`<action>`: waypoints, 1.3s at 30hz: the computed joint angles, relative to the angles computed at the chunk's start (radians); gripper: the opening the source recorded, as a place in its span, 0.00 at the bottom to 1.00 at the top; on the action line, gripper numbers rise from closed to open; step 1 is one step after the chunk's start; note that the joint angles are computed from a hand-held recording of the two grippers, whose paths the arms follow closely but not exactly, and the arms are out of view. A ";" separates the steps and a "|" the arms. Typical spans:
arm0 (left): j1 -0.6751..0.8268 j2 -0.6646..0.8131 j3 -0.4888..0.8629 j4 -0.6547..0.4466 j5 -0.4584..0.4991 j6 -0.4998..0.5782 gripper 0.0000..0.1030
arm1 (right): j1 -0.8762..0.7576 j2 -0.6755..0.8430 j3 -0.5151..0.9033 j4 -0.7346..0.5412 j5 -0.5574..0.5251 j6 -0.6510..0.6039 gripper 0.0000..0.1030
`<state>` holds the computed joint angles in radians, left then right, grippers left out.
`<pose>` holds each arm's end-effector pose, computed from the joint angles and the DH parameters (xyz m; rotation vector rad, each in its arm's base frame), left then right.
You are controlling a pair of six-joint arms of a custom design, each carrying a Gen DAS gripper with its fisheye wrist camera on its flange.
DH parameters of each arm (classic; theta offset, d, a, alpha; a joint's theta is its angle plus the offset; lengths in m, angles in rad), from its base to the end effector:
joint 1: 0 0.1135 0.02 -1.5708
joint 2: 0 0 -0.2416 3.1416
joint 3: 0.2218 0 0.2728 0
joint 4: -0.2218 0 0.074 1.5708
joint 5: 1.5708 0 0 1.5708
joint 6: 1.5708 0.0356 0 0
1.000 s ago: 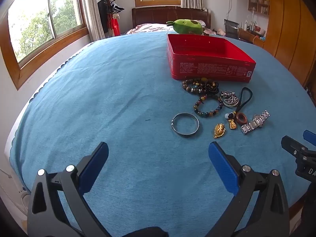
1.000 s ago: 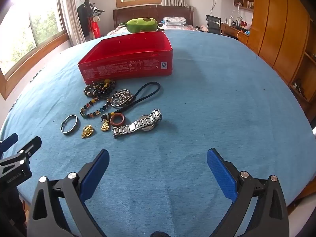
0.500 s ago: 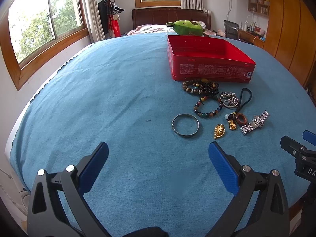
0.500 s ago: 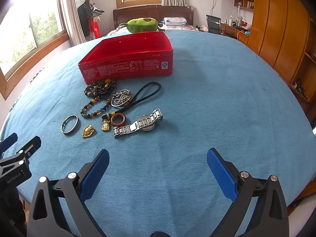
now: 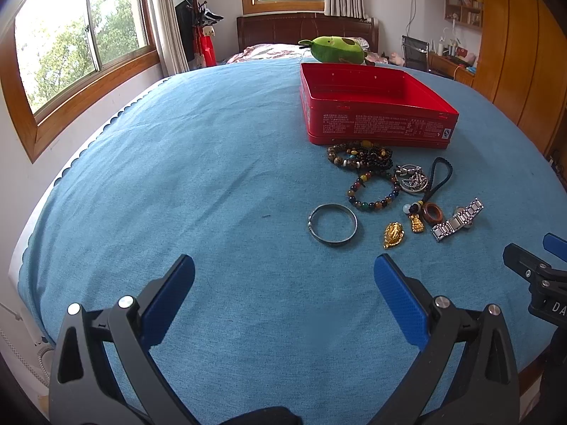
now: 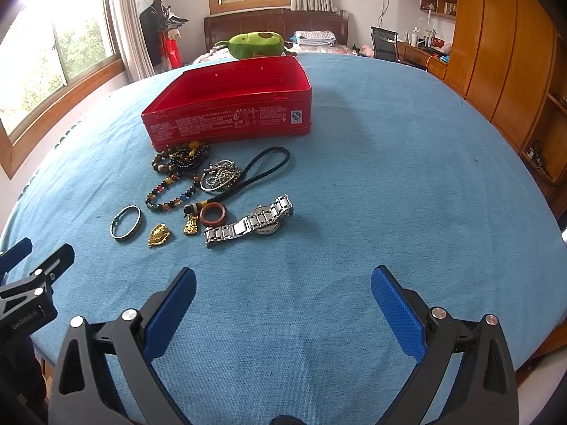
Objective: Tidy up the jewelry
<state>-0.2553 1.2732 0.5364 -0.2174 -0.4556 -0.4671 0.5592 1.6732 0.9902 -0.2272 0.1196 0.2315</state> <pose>0.2438 -0.0474 0.1237 -0.4301 2.3692 0.2505 0.3041 0.1853 0.1461 -0.3545 2.4562 0.1905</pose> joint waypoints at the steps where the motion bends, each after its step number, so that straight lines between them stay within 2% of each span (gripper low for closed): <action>1: 0.002 -0.001 0.001 -0.001 0.000 0.002 0.97 | -0.001 -0.001 0.000 0.000 -0.002 -0.001 0.96; 39: -0.004 -0.027 -0.013 -0.012 -0.011 -0.001 0.97 | 0.016 0.011 0.015 -0.003 0.004 0.010 0.96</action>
